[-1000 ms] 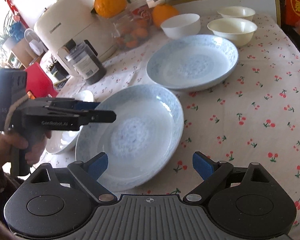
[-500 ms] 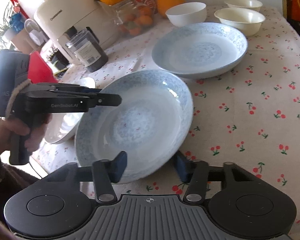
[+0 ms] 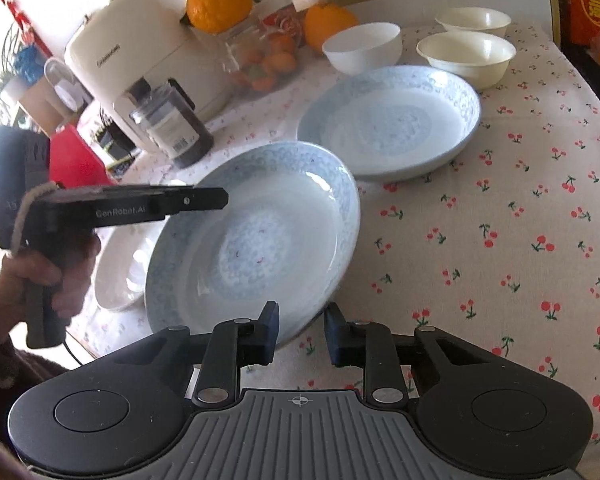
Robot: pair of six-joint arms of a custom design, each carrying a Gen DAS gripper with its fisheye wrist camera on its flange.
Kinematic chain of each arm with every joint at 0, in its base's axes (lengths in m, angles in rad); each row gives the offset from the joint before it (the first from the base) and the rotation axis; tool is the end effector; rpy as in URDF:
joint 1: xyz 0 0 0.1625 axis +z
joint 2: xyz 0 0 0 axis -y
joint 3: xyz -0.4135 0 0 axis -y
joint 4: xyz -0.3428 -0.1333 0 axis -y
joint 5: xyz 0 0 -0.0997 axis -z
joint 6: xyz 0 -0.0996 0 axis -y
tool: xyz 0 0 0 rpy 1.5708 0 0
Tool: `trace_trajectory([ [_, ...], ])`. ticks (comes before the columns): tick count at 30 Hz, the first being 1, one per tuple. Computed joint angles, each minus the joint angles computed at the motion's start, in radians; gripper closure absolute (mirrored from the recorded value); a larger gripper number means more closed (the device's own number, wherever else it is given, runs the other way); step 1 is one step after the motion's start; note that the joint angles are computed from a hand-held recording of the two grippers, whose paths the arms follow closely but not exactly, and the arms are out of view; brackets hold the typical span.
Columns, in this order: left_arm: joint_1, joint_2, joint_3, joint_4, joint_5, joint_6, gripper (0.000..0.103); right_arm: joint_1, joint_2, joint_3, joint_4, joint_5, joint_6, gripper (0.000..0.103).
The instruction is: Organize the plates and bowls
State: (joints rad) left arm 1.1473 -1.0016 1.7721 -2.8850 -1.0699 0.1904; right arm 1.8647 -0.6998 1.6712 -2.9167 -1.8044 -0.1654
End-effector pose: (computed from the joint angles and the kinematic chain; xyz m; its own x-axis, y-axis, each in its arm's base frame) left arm -0.0812 -0.6208 0.2489 -0.8189 0.2792 -0.5014 0.5160 0.7407 -0.4302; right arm 0.2903 -0.5786 0.0921 -0.8982 -0.3447 0.2727 -0.4233 0.8456 -0.3254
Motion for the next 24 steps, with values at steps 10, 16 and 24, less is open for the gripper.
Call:
trace_trajectory([
  [10,0.003,0.021,-0.043,-0.013,-0.032,-0.072,0.083,-0.007,0.006,-0.065,-0.022,0.004,0.040,0.081],
  [16,0.002,0.049,-0.086,0.001,-0.035,-0.107,0.084,-0.014,0.022,-0.122,-0.008,-0.010,0.065,0.081],
  [24,-0.001,0.100,-0.158,0.025,-0.021,-0.156,0.084,-0.026,0.052,-0.215,0.011,-0.027,0.081,0.081],
])
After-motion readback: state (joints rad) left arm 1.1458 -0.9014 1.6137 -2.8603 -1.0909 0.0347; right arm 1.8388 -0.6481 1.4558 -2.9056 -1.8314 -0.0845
